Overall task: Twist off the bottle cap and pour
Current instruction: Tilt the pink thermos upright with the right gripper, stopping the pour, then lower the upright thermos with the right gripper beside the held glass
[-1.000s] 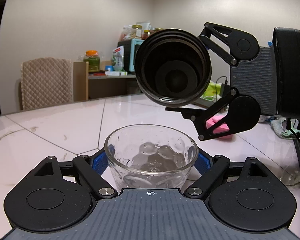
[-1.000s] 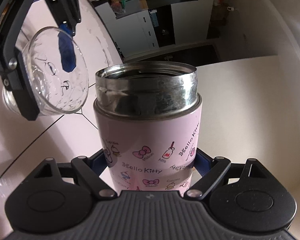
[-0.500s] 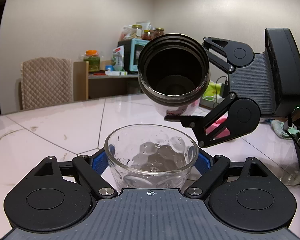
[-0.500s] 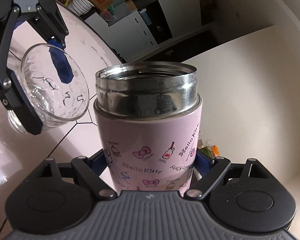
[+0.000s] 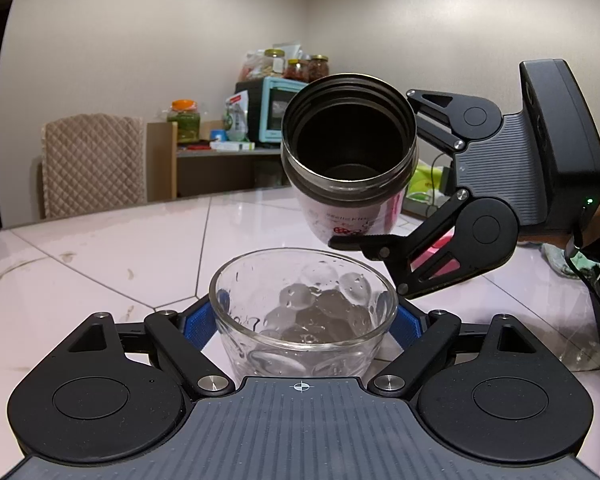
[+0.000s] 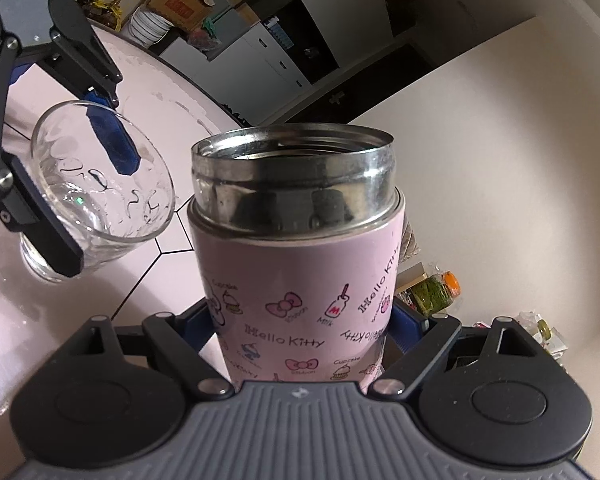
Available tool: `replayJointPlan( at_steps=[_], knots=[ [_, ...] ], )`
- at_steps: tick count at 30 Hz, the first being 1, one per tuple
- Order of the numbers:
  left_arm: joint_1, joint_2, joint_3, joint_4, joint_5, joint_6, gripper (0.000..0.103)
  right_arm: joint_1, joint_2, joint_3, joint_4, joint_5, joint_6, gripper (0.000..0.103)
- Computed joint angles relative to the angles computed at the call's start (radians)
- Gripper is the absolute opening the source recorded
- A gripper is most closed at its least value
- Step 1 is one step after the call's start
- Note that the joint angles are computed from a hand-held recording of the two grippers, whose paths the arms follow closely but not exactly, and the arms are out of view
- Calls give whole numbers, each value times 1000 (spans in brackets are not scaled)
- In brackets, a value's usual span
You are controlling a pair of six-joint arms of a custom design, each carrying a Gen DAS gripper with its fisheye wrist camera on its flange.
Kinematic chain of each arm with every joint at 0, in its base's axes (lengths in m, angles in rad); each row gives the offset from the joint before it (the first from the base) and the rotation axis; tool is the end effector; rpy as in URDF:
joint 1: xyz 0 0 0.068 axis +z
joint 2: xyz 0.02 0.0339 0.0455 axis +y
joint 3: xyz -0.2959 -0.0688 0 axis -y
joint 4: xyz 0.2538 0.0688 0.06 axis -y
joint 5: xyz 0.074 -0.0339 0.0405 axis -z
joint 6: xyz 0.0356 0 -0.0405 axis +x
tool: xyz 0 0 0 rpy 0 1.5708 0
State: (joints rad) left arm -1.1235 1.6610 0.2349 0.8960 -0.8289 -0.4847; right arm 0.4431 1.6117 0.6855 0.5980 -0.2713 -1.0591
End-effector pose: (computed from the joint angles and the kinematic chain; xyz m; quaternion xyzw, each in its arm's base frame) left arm 0.1219 -0.1935 0.1161 0.0593 0.8169 -0.0854 0.5674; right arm 0.2986 0.1523 0.2074 -0.6074 0.5352 -0.0701 0.5829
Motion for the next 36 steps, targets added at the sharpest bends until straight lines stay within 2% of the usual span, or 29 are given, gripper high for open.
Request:
replayJointPlan(
  at_steps=[8,15,25,36],
  knots=[
    [12,14,-9,29,10,9,91,-45,-7,-126,97,-54,30,88],
    [20,11,-11,32,15,17,91,-182,-30,-265,175,-192,29,88],
    [24,20,-11,40,10,23,88,-385,-25,-342,182,-386,6,88],
    [13,33,29,-28,-39,-22,88,-482,3,-311,100,-492,20,88]
  ],
)
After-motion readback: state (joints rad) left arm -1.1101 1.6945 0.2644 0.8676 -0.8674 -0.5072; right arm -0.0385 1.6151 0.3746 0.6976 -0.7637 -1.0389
